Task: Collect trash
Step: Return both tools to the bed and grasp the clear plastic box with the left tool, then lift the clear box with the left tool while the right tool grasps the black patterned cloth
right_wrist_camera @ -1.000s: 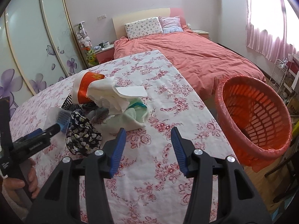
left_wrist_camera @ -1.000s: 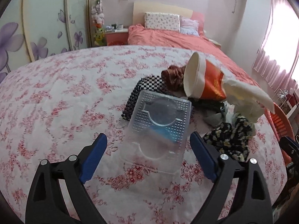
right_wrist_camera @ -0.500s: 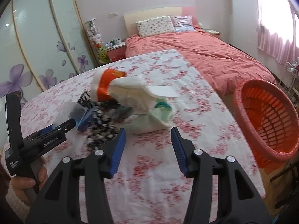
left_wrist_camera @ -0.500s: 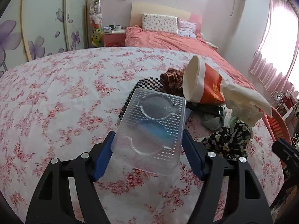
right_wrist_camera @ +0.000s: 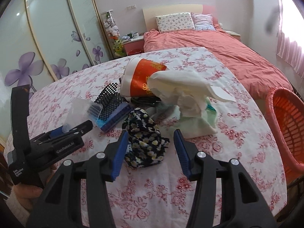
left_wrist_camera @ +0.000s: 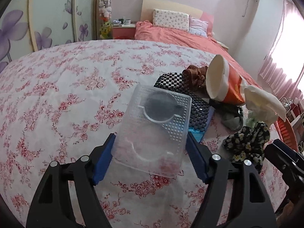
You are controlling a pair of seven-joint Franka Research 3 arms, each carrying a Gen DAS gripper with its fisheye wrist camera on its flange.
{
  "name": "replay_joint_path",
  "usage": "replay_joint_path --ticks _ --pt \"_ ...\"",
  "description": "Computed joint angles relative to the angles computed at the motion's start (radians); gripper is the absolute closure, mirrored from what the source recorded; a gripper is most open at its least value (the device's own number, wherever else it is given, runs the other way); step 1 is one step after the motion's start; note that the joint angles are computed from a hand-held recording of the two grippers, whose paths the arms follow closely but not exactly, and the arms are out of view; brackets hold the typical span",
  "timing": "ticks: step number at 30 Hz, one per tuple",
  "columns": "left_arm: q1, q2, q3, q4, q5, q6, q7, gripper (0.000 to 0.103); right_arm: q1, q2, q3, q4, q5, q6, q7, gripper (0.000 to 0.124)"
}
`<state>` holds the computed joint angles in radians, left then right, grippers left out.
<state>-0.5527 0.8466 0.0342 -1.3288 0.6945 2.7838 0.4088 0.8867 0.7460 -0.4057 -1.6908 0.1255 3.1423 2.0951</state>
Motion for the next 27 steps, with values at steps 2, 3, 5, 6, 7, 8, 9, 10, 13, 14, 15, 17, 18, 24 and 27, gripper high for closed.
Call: replay_joint_path --ticks 2,3,5,6,7,8,9,10,13,14,15,17,18,24,27 --pt "0.001 0.005 -0.005 0.007 -0.005 -0.006 0.006 0.03 -0.014 0.012 0.014 0.027 -0.005 -0.016 -0.008 0.074" --pt "-0.002 0.008 0.0 0.011 -0.002 -0.005 0.004 0.03 -0.021 0.014 0.022 0.034 -0.009 -0.022 -0.012 0.074" --pt "-0.001 0.006 0.001 0.007 -0.002 0.004 0.001 0.032 -0.041 0.032 0.043 0.072 -0.021 -0.05 -0.019 0.074" --pt "-0.004 0.003 0.006 0.002 0.001 0.008 -0.006 0.033 -0.051 0.04 0.053 0.086 -0.03 -0.061 -0.023 0.074" --pt "-0.008 -0.002 0.012 -0.004 0.006 0.012 -0.014 0.033 -0.053 0.045 0.054 0.094 -0.039 -0.068 -0.019 0.076" --pt "-0.01 -0.005 0.017 -0.008 0.01 0.013 -0.021 0.034 -0.056 0.056 0.057 0.112 -0.052 -0.088 -0.019 0.089" --pt "-0.017 -0.013 0.028 -0.02 0.02 0.015 -0.037 0.034 -0.07 0.059 0.074 0.12 -0.062 -0.098 -0.024 0.097" --pt "-0.021 -0.017 0.033 -0.025 0.027 0.015 -0.048 0.034 -0.085 0.058 0.093 0.123 -0.071 -0.102 -0.029 0.105" --pt "-0.032 -0.036 0.05 -0.049 0.056 0.022 -0.092 0.034 -0.079 0.049 0.088 0.097 -0.092 -0.081 -0.014 0.114" --pt "-0.035 -0.043 0.055 -0.057 0.066 0.024 -0.107 0.034 -0.079 0.037 0.089 0.077 -0.093 -0.061 -0.012 0.114" --pt "-0.04 -0.052 0.063 -0.069 0.081 0.027 -0.127 0.034 -0.073 0.025 0.083 0.055 -0.092 -0.039 -0.008 0.115" --pt "-0.044 -0.061 0.064 -0.076 0.102 0.026 -0.148 0.034 -0.032 0.002 0.038 0.008 -0.082 0.002 0.005 0.115" --pt "-0.049 -0.07 0.069 -0.084 0.117 0.029 -0.164 0.034 -0.012 -0.011 0.017 -0.017 -0.072 0.021 0.006 0.115" --pt "-0.068 -0.106 0.068 -0.104 0.201 0.049 -0.23 0.034 0.137 -0.082 -0.146 -0.18 0.033 0.133 -0.002 0.115" --pt "-0.078 -0.115 0.061 -0.098 0.236 0.06 -0.247 0.034 0.253 -0.098 -0.273 -0.26 0.113 0.173 -0.007 0.115"
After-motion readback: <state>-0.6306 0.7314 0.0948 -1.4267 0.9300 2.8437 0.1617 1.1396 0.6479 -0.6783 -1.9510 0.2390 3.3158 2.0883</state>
